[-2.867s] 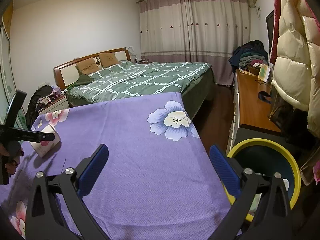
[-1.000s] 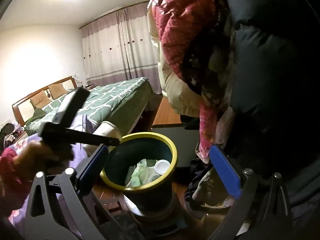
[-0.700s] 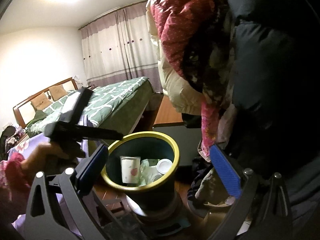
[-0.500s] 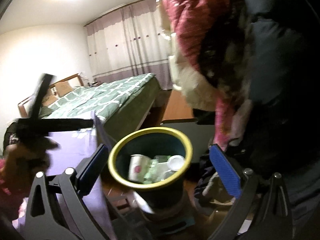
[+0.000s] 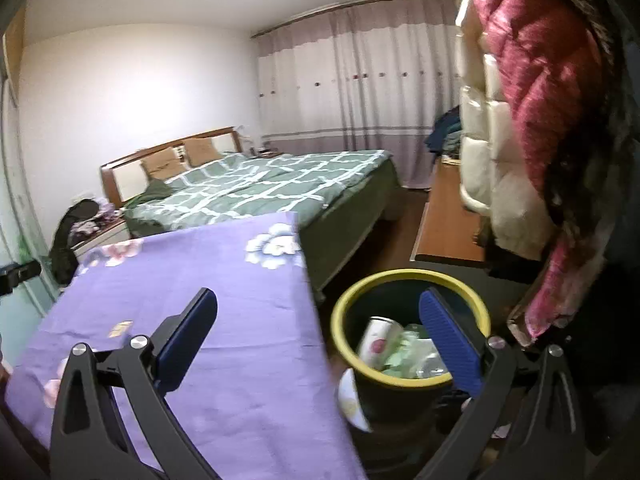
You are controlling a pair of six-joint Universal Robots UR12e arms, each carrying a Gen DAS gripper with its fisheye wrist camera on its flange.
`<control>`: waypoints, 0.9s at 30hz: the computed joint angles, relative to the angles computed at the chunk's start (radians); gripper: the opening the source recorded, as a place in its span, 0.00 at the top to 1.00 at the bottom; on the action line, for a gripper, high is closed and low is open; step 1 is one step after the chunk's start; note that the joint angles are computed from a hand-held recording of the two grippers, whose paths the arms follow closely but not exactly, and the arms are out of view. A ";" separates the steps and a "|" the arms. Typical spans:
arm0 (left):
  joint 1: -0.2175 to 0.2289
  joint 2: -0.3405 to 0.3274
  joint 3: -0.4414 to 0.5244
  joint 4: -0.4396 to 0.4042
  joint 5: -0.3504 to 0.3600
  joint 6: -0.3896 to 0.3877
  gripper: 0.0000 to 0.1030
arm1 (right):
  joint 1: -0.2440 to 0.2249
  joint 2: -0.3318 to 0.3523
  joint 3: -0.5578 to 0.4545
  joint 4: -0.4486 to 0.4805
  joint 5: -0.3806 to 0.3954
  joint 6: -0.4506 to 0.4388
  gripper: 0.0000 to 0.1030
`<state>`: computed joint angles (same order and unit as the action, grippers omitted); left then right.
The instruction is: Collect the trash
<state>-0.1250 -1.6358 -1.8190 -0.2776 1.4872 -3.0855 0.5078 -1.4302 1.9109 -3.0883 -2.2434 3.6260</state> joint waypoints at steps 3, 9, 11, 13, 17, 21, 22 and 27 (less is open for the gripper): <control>0.034 0.041 -0.053 0.029 0.025 -0.018 0.05 | 0.019 0.003 -0.020 0.035 -0.014 -0.002 0.06; 0.058 0.086 -0.116 0.076 0.021 -0.051 0.05 | 0.058 0.009 -0.043 0.088 -0.072 -0.008 0.06; 0.059 0.094 -0.126 0.094 0.026 -0.060 0.05 | 0.065 0.005 -0.040 0.087 -0.074 -0.002 0.06; 0.061 0.103 -0.137 0.104 0.016 -0.069 0.05 | 0.072 0.001 -0.039 0.091 -0.082 -0.001 0.06; 0.060 0.116 -0.154 0.107 0.022 -0.061 0.05 | 0.082 -0.001 -0.042 0.108 -0.095 0.004 0.06; 0.058 0.119 -0.154 0.082 0.019 -0.050 0.05 | 0.082 -0.004 -0.041 0.113 -0.086 0.010 0.06; 0.057 0.122 -0.155 0.080 0.016 -0.050 0.05 | 0.084 -0.004 -0.042 0.114 -0.090 0.014 0.06; 0.050 0.128 -0.164 0.100 0.037 -0.044 0.05 | 0.090 -0.003 -0.047 0.130 -0.093 0.020 0.06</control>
<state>-0.0746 -1.5081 -1.9830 -0.1776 1.5240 -3.1297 0.5981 -1.4331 1.8634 -2.9579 -2.3366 3.6463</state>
